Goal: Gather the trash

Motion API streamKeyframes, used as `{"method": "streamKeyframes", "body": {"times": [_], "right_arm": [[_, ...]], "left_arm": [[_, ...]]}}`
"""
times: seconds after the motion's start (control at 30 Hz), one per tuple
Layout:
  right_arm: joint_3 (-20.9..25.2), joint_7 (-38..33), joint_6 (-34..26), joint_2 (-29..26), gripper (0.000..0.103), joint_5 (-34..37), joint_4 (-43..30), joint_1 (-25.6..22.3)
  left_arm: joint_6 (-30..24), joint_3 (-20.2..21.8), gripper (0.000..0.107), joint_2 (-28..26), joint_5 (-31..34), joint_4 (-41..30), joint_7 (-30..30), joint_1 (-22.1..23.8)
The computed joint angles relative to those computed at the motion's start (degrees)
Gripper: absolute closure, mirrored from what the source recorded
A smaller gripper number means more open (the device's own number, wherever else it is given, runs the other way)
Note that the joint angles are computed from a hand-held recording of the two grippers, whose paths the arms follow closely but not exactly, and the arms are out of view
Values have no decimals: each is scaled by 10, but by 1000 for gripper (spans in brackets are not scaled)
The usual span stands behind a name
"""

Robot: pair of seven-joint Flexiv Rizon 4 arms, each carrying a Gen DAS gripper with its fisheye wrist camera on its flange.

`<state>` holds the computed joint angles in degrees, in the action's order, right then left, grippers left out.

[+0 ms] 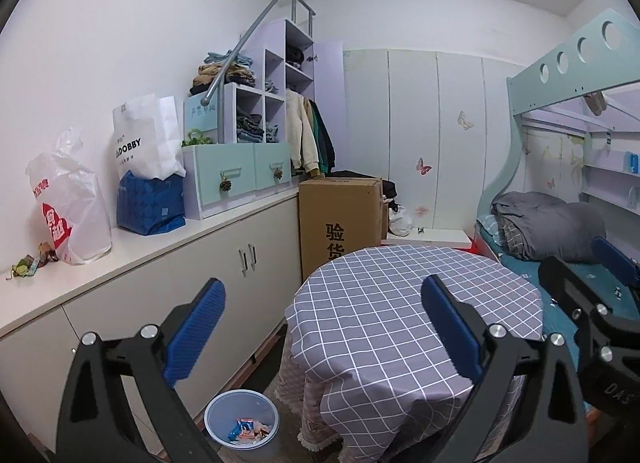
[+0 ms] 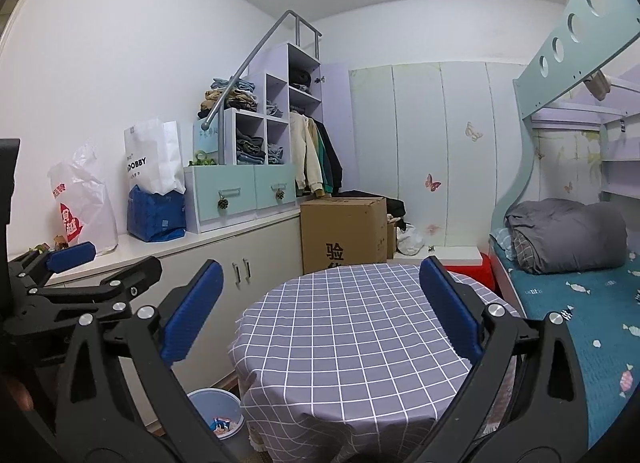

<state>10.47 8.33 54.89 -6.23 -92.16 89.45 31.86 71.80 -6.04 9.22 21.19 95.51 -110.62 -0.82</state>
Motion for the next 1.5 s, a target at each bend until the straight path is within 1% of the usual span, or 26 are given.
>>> {"method": "streamKeyframes", "body": {"times": [0.23,0.6,1.0,1.5], "right_arm": [[-1,1,4,0,7,-3,0,-2],[-1,-9,7,-4,6,8,-1,1],[-3,-15,4,-9,6,16,-6,7],[-5,-16,-4,-13,6,26,-9,14]], "left_arm": [[0,-6,10,4,21,0,-18,5],[6,1,10,2,7,5,-8,1],[14,1,10,8,6,19,-12,9],[13,-1,10,8,5,18,-11,12]]}}
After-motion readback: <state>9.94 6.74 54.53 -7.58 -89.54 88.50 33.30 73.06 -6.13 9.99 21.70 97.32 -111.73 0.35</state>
